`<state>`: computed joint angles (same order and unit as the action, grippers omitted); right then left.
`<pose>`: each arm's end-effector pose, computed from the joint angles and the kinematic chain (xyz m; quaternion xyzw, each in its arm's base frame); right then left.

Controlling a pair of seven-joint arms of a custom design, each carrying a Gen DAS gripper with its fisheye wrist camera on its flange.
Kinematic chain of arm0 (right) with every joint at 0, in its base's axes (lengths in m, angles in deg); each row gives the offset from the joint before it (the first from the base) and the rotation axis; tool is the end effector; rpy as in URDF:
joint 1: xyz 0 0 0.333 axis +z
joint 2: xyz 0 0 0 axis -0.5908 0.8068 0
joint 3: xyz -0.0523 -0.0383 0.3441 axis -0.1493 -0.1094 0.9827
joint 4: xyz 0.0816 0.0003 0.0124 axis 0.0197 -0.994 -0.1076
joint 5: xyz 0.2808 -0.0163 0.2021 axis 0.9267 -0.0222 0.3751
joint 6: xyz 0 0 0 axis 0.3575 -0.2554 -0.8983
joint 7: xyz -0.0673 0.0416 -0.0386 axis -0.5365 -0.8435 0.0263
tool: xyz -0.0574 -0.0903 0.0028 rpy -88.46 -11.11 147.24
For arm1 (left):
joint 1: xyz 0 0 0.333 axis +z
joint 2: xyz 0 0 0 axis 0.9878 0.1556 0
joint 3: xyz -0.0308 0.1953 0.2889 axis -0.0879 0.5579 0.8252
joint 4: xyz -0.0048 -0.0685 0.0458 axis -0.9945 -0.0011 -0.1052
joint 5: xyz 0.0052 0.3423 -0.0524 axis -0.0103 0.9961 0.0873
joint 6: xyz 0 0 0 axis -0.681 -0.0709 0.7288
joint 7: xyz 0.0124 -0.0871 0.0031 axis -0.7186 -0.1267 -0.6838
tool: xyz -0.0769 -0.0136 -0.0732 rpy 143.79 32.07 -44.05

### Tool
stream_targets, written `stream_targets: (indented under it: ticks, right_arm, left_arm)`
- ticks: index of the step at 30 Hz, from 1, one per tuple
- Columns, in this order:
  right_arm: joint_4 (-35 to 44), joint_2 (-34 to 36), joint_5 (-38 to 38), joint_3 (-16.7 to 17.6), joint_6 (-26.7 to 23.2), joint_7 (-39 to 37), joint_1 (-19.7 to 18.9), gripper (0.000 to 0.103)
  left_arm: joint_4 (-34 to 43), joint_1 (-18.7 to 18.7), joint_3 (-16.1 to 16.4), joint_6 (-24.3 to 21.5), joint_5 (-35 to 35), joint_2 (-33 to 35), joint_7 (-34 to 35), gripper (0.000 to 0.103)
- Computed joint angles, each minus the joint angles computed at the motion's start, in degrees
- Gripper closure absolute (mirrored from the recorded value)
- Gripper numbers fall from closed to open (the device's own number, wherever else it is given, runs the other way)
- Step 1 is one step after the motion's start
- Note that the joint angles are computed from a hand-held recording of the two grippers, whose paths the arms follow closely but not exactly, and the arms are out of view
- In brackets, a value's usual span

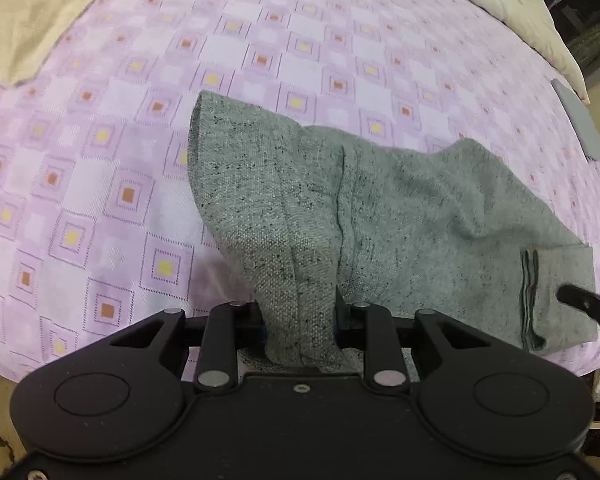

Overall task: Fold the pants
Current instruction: 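Lift the held pants edge with the left tool and fold it over the pants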

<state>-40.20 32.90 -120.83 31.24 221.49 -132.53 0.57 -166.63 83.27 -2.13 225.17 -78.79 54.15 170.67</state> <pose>0.4841 0.3543 0.3450 -0.5418 0.7916 -0.1629 0.2308 0.5879 -0.0949 0.3668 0.5577 -0.8062 0.1946 0.0322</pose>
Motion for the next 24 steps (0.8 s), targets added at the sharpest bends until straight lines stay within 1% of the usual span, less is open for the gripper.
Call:
stream_targets:
  ticks: [5, 7, 9, 10, 12, 15, 16, 18, 19, 21, 22, 23, 24]
  right_arm:
    - [6.53, 6.52, 4.66, -0.15, 1.05, -8.70, -2.91, 0.091]
    - [10.12, 9.68, 8.69, 0.38, -0.09, -14.09, -4.21, 0.091]
    - [13.72, 12.67, 12.10, 0.09, -1.69, -17.69, -4.77, 0.091]
    - [14.94, 13.74, 13.79, -0.07, -1.72, -18.93, -5.08, 0.093]
    - [16.34, 14.93, 13.69, -3.54, -0.22, -17.50, -3.05, 0.094]
    - [17.71, 15.51, 17.97, -3.74, -0.47, -20.65, -3.55, 0.094]
    - [17.20, 15.05, 18.32, -4.75, 0.06, -20.33, -2.83, 0.094]
    - [14.11, 13.03, 16.86, -8.37, 3.53, -16.63, 0.03, 0.093]
    - [11.88, 11.57, 15.43, -10.49, 5.52, -14.03, 2.06, 0.093]
    - [8.05, 8.79, 12.74, -12.98, 6.96, -10.43, 5.59, 0.093]
    - [6.21, 7.44, 11.30, -13.52, 6.74, -9.01, 7.04, 0.093]
    - [4.63, 6.22, 10.19, -13.25, 6.12, -7.91, 7.90, 0.093]
    - [2.69, 4.94, 9.53, -12.17, 5.64, -6.98, 8.19, 0.093]
  left_arm:
    - [-1.27, -0.72, 0.36, 1.70, 1.46, -1.31, -0.24, 0.070]
    - [-1.41, -0.78, 0.45, 1.93, 1.74, -1.41, -0.63, 0.070]
    - [-1.45, -0.80, 0.57, 2.00, 2.04, -1.33, -1.04, 0.070]
    - [-1.50, -0.91, 0.68, 2.16, 2.35, -1.24, -1.42, 0.070]
    - [-1.79, -0.81, 0.64, 2.42, 2.53, -1.35, -1.53, 0.070]
    - [-2.63, -0.91, 0.45, 3.59, 2.89, -1.75, -1.22, 0.070]
    - [-2.76, -0.94, 0.50, 3.54, 3.07, -1.93, -1.39, 0.070]
    - [-2.79, -1.09, 0.43, 3.67, 3.11, -2.02, -1.76, 0.070]
    - [-2.80, -1.04, 0.36, 3.73, 3.13, -2.11, -1.57, 0.070]
    - [-3.03, -0.96, 0.16, 4.09, 2.90, -2.36, -1.09, 0.070]
    - [-3.19, -0.94, 0.08, 4.23, 2.80, -2.53, -0.85, 0.070]
    - [-3.51, -0.96, 0.02, 4.60, 2.72, -2.80, -0.55, 0.070]
    - [-3.81, -1.09, -0.03, 5.07, 2.70, -3.03, -0.38, 0.070]
